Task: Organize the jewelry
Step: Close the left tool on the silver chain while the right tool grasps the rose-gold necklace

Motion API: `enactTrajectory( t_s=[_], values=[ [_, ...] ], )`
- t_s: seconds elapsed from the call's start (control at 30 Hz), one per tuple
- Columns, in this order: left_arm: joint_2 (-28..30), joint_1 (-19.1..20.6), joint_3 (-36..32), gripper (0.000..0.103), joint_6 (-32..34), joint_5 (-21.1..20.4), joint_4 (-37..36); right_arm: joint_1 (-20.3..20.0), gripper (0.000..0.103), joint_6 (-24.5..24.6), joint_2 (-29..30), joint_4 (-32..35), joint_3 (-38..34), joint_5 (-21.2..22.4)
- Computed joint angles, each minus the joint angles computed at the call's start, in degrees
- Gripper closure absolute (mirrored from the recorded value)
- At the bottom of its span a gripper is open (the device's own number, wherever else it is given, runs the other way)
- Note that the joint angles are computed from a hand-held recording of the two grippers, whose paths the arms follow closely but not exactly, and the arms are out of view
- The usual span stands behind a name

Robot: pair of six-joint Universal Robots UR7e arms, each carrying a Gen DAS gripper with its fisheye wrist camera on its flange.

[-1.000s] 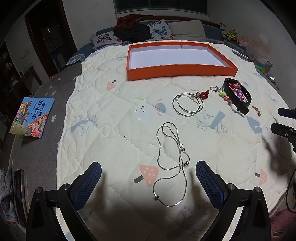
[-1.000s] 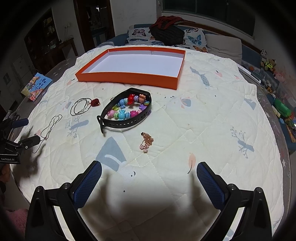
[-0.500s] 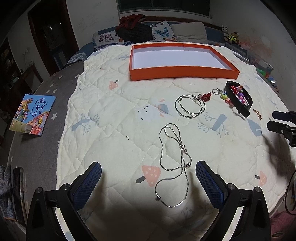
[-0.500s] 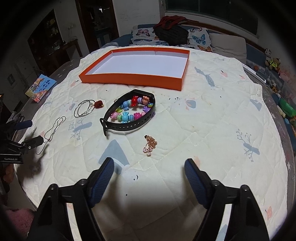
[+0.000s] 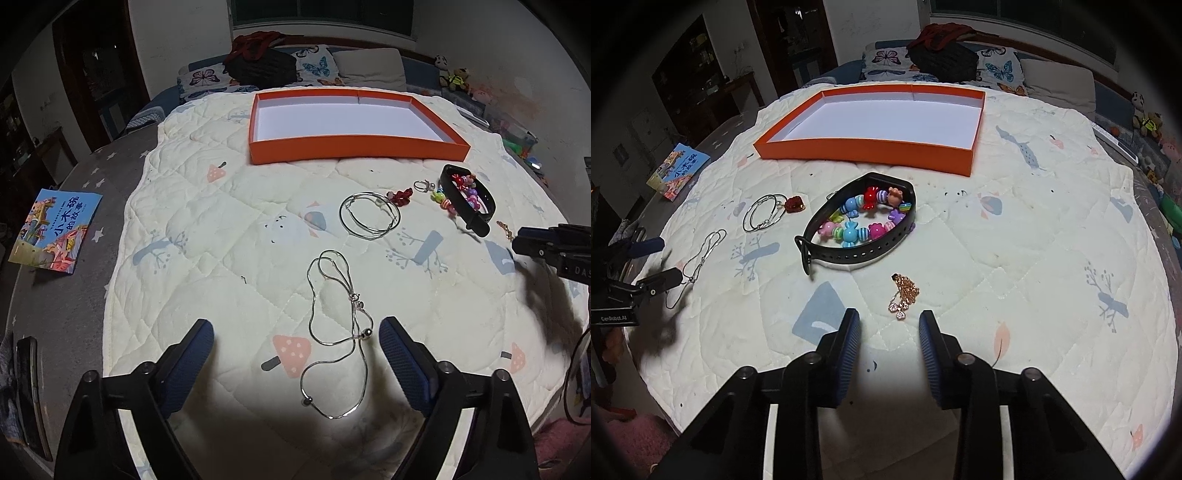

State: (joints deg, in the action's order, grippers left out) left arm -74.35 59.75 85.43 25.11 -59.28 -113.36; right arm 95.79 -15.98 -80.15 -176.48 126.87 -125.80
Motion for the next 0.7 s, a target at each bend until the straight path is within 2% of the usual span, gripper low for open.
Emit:
enactTrajectory(
  t_s=[0.07, 0.23, 0.37, 0.43, 0.6, 0.67, 0.7],
  values=[
    [0.0, 0.1, 0.0, 0.014, 0.4, -0.4, 0.3, 0.0, 0.069, -0.2, 0.4, -0.2, -0.3, -0.3],
    [0.1, 1.0, -1.3, 0.015, 0.1, -3.7, 3.4, -0.4, 0.08, -0.6, 1.1, -0.1, -0.8, -0.7],
    [0.0, 1.6, -2.1, 0.025, 0.8, -6.4, 5.4, -0.4, 0.088, -1.0, 1.3, -1.0, -0.6, -0.5],
    [-0.1, 1.8, -2.3, 0.027, 1.5, -7.5, 6.3, -0.6, 0.089, -1.1, 1.1, -1.1, -0.5, 0.1],
    [-0.4, 2.0, -2.2, 0.047, 2.8, -9.6, 7.0, -0.7, 0.09, -0.8, 0.9, -1.0, -0.3, 0.6],
    [-0.4, 2.1, -2.5, 0.062, 3.8, -12.2, 7.5, -0.8, 0.09, -0.6, 0.9, -0.9, -0.3, 0.7],
    [-0.4, 2.1, -2.5, 0.065, 4.5, -13.3, 7.5, -0.8, 0.09, -0.5, 0.9, -0.9, -0.4, 0.7]
  ],
)
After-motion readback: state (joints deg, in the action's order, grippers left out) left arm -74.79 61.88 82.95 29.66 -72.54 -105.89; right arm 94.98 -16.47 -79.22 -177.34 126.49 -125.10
